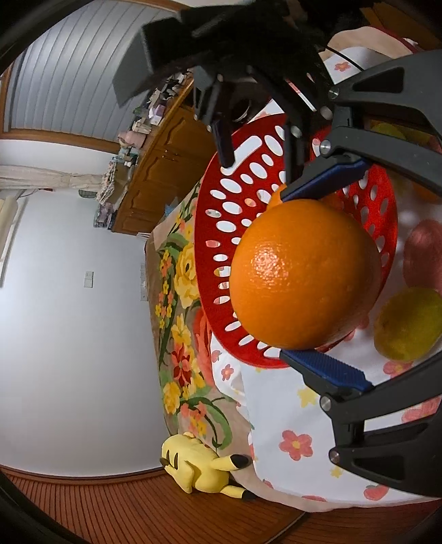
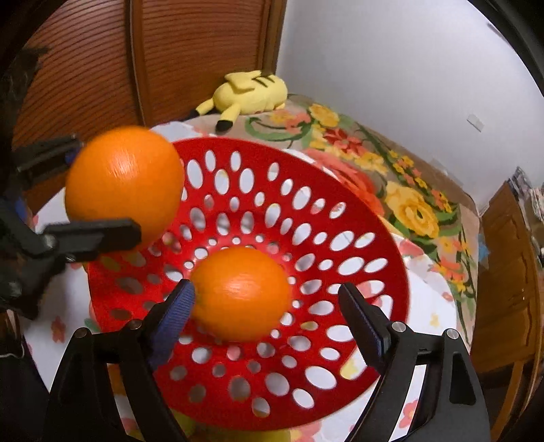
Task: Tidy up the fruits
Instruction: 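Lower both oranges into the red basket and open both grippers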
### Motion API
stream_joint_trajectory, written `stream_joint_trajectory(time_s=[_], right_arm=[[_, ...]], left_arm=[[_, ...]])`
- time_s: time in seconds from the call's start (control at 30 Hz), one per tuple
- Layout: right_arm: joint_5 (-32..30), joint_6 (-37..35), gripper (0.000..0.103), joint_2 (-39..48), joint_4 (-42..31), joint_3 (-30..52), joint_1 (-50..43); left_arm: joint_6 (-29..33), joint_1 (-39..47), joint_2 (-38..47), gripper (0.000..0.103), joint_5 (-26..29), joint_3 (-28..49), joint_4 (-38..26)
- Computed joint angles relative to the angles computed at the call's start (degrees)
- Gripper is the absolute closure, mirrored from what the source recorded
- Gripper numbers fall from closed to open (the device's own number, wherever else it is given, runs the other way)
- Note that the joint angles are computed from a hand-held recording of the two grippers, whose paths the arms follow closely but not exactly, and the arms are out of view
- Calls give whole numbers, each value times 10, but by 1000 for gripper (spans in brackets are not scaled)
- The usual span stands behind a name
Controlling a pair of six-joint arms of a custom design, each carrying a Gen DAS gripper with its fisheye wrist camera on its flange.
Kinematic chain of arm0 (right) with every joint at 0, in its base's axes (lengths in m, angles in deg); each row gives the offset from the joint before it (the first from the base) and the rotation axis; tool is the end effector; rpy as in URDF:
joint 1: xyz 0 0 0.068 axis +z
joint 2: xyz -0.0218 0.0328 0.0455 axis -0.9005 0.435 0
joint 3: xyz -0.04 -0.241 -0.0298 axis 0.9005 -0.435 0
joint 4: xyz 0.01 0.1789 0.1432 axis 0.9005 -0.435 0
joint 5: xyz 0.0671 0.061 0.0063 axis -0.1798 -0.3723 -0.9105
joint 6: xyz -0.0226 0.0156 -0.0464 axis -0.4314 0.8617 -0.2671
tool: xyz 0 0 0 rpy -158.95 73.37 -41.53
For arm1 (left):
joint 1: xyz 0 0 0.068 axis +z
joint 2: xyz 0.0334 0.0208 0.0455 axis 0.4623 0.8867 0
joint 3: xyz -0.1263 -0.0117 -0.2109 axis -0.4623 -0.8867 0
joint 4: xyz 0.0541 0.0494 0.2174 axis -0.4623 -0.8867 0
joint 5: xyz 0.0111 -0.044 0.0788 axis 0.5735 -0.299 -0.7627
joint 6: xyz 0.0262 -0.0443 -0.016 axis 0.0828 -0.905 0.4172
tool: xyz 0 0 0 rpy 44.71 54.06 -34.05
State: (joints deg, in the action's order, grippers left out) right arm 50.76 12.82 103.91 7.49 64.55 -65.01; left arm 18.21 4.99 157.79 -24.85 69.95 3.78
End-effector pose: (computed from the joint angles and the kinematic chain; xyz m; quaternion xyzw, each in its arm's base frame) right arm 0.3270 -0.0052 0.2629 -0.0944 0.9523 -0.0418 0.2871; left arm 0.3027 -0.1419 0.2587 0.3498 0.8313 -0.2325 0.3640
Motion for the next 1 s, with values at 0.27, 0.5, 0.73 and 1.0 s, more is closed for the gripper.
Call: stream_joint_trajectory(time_s=[0.27, 0.5, 0.73, 1.0], right_arm=[[-17, 11, 15, -46, 13, -36, -33], [-28, 19, 15, -84, 26, -69, -41], [-37, 22, 15, -118, 41, -108, -44], [-49, 23, 14, -138, 50, -134, -52]], left_arm=[[2, -24, 25, 19, -37, 19, -13], [-6, -44, 49, 19, -59, 47, -24], [-19, -54, 97, 19, -79, 108, -43], [-28, -48, 68, 18, -81, 113, -4]])
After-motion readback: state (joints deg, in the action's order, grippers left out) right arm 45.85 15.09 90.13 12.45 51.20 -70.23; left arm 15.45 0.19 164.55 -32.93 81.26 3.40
